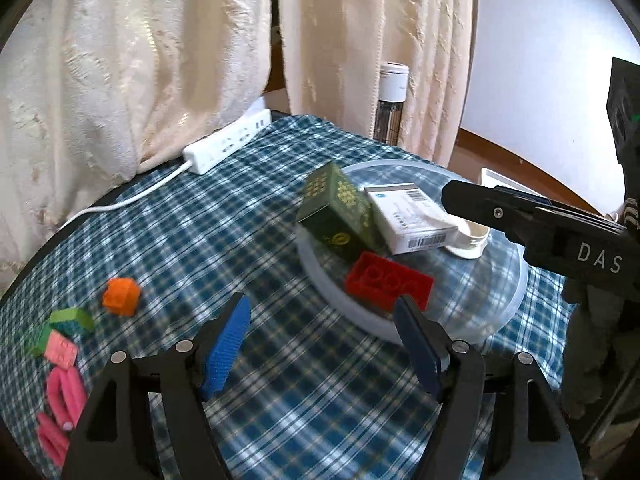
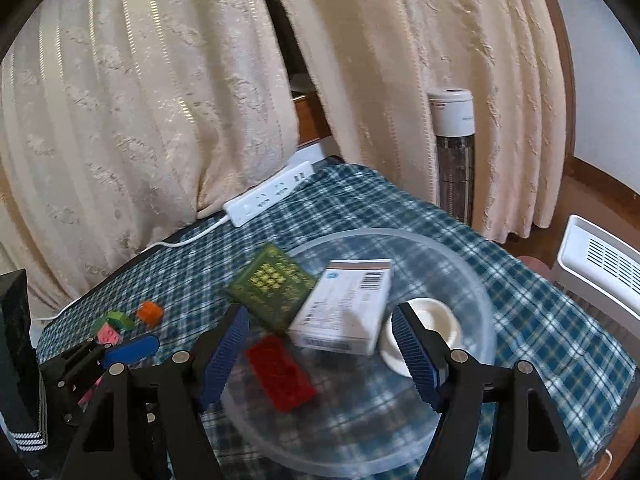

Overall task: Organize objects
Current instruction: 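Lower the red brick into the container and open the left gripper, then move both tools back toward the pink foam curlers on the bedspread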

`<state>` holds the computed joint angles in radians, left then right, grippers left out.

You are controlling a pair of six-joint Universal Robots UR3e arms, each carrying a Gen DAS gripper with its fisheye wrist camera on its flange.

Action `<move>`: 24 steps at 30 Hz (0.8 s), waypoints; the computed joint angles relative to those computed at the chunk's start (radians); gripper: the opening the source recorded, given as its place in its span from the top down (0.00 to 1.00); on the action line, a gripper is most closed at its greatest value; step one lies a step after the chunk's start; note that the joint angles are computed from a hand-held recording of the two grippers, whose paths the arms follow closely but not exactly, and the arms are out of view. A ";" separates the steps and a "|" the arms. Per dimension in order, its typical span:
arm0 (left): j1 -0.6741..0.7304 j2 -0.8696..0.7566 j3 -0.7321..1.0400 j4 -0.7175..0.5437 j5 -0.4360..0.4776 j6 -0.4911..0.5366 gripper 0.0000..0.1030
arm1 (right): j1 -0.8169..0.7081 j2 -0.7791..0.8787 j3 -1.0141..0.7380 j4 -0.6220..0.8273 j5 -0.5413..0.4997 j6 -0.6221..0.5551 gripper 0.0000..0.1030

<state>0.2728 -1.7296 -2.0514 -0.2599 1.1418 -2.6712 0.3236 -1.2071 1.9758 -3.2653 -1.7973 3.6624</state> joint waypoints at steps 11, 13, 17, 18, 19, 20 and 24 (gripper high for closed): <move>0.154 0.134 -0.120 -0.033 -0.036 0.016 0.27 | 0.073 0.072 -0.135 0.073 -0.008 -0.009 0.24; 0.179 0.152 -0.138 -0.032 -0.031 0.019 0.27 | 0.085 0.088 -0.164 0.087 -0.006 -0.012 0.24; 0.239 0.193 -0.180 -0.027 -0.029 0.031 0.27 | 0.108 0.123 -0.221 0.119 0.000 -0.018 0.24; 0.262 0.207 -0.191 -0.032 -0.033 0.036 0.27 | 0.115 0.135 -0.241 0.129 0.004 -0.020 0.24; 0.277 0.215 -0.198 -0.035 -0.034 0.037 0.27 | 0.119 0.143 -0.253 0.135 0.007 -0.021 0.24; 0.294 0.224 -0.205 -0.039 -0.036 0.040 0.27 | 0.123 0.152 -0.269 0.143 0.010 -0.022 0.24; 0.372 0.260 -0.244 -0.034 -0.031 0.050 0.27 | 0.143 0.193 -0.333 0.175 0.023 -0.024 0.24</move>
<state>0.6446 -1.4692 -2.2958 -0.2936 1.1105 -2.6216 0.4667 -1.0137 1.6425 -3.0901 -1.7745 3.6387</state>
